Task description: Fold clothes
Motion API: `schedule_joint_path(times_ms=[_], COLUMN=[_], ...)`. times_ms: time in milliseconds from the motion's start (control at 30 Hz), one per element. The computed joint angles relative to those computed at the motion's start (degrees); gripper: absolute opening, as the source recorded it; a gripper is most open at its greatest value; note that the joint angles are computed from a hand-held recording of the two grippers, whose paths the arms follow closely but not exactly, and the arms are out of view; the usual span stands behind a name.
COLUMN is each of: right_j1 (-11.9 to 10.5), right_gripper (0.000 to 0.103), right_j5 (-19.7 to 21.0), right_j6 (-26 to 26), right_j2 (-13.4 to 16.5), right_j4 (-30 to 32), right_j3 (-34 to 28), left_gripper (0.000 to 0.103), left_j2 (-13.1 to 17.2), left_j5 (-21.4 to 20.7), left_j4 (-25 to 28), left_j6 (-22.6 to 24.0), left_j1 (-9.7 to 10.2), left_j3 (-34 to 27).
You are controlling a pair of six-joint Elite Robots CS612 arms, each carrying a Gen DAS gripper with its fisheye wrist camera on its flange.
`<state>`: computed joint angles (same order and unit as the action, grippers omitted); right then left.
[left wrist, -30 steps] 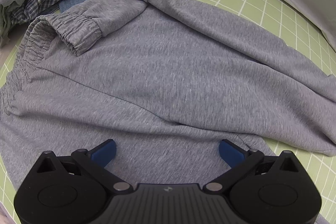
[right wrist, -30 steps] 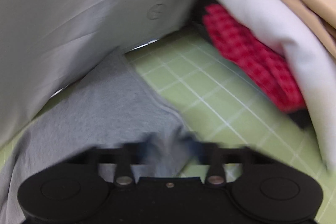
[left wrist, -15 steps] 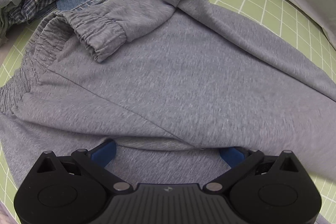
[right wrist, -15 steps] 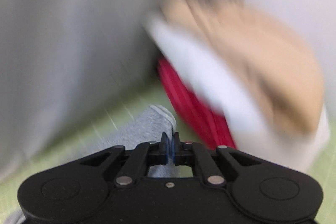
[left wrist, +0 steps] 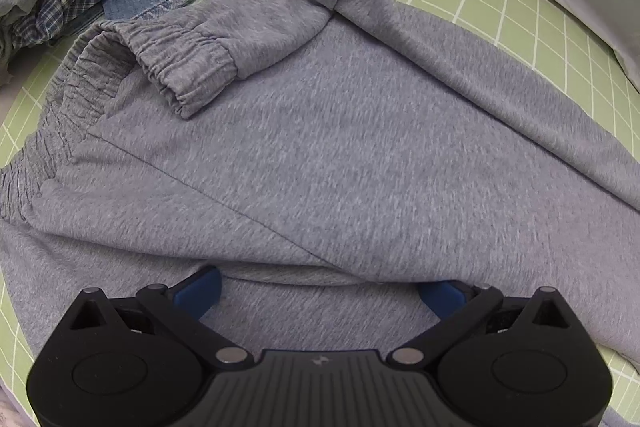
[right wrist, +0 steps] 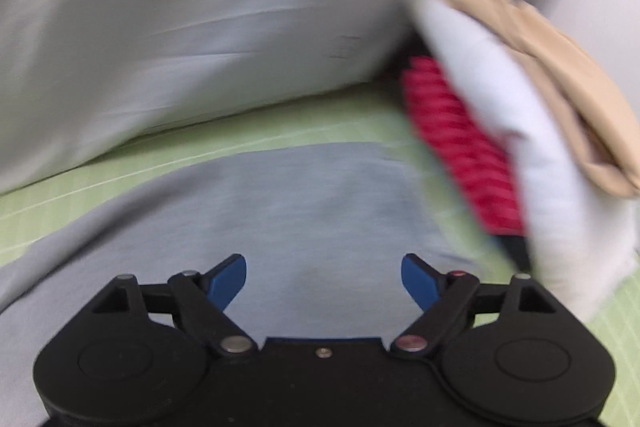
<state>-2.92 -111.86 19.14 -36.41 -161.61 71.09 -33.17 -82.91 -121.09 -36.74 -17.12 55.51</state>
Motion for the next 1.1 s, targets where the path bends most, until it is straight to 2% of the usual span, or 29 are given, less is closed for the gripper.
schedule_joint_path(times_ms=[100,233,300,400,533,600,867,900,967,1000,1067,1100], right_j1=[1.4,3.0,3.7,5.0,6.7,7.3,8.6,8.7,8.8,8.8,8.9,8.9], right_gripper=[0.087,0.088,0.088,0.088,0.088,0.088,0.089,0.089,0.09,0.09,0.092,0.092], right_j5=[4.7,12.9,16.6,20.7,22.6,22.6,21.2,21.1,20.8,20.6,20.2,20.0], right_j6=[-2.3,-5.4,-7.2,-10.0,-13.9,-15.7,-19.9,-19.9,-19.6,-19.5,-19.2,-19.0], right_j2=[0.9,2.0,2.7,3.8,5.1,5.6,7.1,7.2,7.3,7.3,7.5,7.6], right_j4=[-0.9,-1.3,-0.7,0.3,2.6,4.2,8.4,8.7,9.4,9.7,10.4,10.7], right_j3=[-1.5,-3.4,-4.7,-6.6,-9.1,-10.3,-14.0,-14.2,-14.5,-14.8,-15.2,-15.4], left_gripper=[0.103,0.103,0.103,0.103,0.103,0.103,0.1,0.098,0.075,0.069,0.048,0.028], left_j2=[-0.2,-0.3,-2.7,-5.1,-6.3,-6.4,-3.6,-3.4,-3.0,-3.0,-2.9,-2.8], left_j5=[1.1,4.1,4.7,6.0,7.2,7.3,10.4,10.8,11.0,10.7,9.5,8.9], left_j4=[-1.6,-4.2,-7.8,-12.4,-16.1,-15.7,-13.8,-13.9,-14.4,-15.3,-17.8,-19.1], left_j6=[0.8,2.6,2.9,1.4,0.3,0.3,1.3,1.2,1.3,1.5,1.8,1.9], left_j1=[0.26,0.46,0.69,0.03,0.63,1.07,1.74,1.85,2.17,2.45,3.17,3.53], left_j3=[0.1,0.0,4.2,8.9,11.5,11.7,8.6,8.4,8.0,7.9,7.9,7.9])
